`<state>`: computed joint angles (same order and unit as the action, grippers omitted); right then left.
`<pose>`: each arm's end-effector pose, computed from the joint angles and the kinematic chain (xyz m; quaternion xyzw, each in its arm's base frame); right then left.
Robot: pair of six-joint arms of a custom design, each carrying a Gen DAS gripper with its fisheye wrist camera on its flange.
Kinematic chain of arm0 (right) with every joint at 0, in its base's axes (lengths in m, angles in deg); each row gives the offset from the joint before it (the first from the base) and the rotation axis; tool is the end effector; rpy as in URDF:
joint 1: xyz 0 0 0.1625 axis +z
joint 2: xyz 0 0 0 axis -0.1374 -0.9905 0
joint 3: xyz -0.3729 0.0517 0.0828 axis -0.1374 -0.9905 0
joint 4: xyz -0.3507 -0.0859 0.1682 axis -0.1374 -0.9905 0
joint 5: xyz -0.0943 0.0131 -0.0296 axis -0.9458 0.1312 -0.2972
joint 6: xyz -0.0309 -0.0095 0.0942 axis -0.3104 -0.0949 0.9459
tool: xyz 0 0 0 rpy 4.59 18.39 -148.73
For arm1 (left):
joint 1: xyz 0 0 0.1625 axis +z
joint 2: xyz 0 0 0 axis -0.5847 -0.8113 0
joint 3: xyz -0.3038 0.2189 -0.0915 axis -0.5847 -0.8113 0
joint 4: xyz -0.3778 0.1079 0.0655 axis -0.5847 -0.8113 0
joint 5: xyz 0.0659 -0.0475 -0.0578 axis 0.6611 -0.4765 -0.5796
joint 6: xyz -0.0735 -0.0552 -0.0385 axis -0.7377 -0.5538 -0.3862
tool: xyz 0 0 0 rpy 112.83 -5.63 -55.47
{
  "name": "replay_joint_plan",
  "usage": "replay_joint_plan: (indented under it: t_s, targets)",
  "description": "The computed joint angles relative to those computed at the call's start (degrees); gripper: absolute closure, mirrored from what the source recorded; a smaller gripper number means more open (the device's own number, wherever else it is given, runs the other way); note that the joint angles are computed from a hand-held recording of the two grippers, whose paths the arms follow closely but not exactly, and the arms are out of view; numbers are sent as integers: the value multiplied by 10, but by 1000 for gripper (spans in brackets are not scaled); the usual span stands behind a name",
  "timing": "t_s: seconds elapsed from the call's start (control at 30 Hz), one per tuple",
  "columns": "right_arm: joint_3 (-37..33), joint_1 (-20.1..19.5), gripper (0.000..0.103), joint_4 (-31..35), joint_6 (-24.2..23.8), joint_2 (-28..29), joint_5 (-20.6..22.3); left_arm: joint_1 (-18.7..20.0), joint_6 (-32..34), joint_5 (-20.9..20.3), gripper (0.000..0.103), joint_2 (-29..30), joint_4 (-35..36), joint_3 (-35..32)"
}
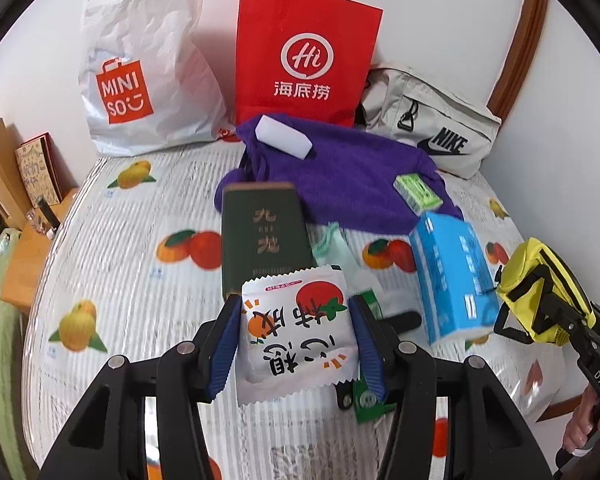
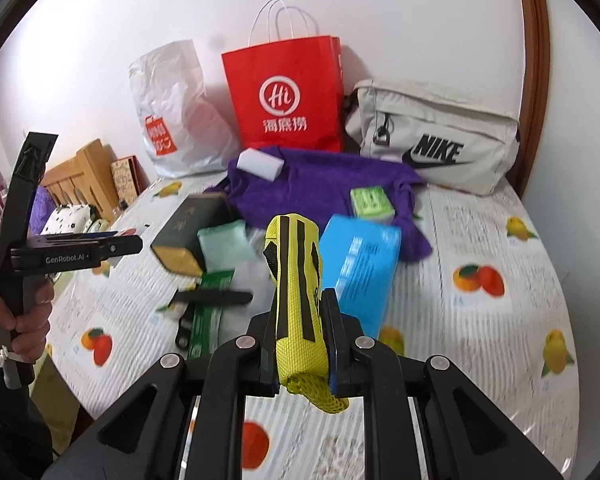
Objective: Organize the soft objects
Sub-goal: 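Lower the snack packet onto the purple towel and open the left tool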
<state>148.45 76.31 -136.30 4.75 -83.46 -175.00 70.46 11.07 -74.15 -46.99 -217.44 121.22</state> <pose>-0.0257 -0.4135 0.3352 0.1926 -0.8696 0.3601 0.2773 -0.3647 -0.4989 -0.0378 0.1766 0.9097 -0.2559 0.2752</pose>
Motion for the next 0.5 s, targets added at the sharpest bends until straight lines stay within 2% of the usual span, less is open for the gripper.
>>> replay_joint_plan:
  t_s: [0.5]
  targets:
    - [-149,48,87,11,27,118,-19,56,73,-14,52,62,40,-150]
